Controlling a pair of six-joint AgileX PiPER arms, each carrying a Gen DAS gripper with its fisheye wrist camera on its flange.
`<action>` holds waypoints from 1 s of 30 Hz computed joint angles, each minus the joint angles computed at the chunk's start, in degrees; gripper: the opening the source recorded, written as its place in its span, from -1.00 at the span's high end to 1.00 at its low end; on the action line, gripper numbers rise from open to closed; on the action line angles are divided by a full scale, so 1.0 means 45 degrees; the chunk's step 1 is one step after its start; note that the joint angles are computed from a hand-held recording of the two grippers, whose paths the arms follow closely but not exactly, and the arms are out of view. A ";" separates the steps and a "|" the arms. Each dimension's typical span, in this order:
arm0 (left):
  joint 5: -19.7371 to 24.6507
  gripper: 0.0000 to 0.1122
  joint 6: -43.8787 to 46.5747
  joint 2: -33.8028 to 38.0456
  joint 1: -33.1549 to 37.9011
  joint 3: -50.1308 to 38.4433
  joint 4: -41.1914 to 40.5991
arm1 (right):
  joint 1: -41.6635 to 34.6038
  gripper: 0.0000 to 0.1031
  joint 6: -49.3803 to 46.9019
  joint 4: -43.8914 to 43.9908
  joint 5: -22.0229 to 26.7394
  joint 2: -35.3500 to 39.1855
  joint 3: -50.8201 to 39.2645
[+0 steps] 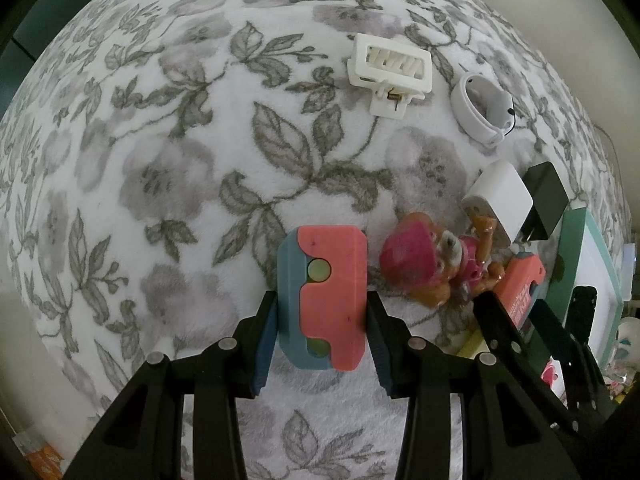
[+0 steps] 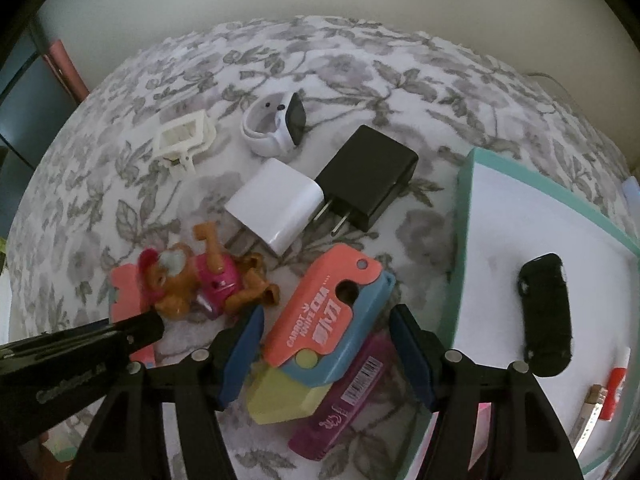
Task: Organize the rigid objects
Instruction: 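Grasp the orange-blue toy with yellow end with the right tool while the left tool holds the block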
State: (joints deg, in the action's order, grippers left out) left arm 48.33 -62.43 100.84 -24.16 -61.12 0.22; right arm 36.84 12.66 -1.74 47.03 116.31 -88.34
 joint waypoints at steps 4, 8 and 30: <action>-0.0008 0.22 -0.0009 0.0022 -0.0013 -0.0012 0.0011 | -0.0105 -0.12 -0.0102 0.0140 0.0017 0.0050 0.0010; 0.0024 0.22 0.0024 0.0057 0.0004 -0.0081 0.0016 | 0.0010 0.00 -0.0215 -0.0038 0.0027 -0.0127 0.0253; 0.0831 0.22 -0.0993 -0.0036 -0.0637 -0.0714 0.1041 | -0.0095 0.17 -0.0208 0.0275 -0.1523 -0.1888 0.2622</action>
State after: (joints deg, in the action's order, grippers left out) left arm 52.07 -66.90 100.68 -27.03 -64.33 4.91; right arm 36.42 11.72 -0.50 40.18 107.82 -76.54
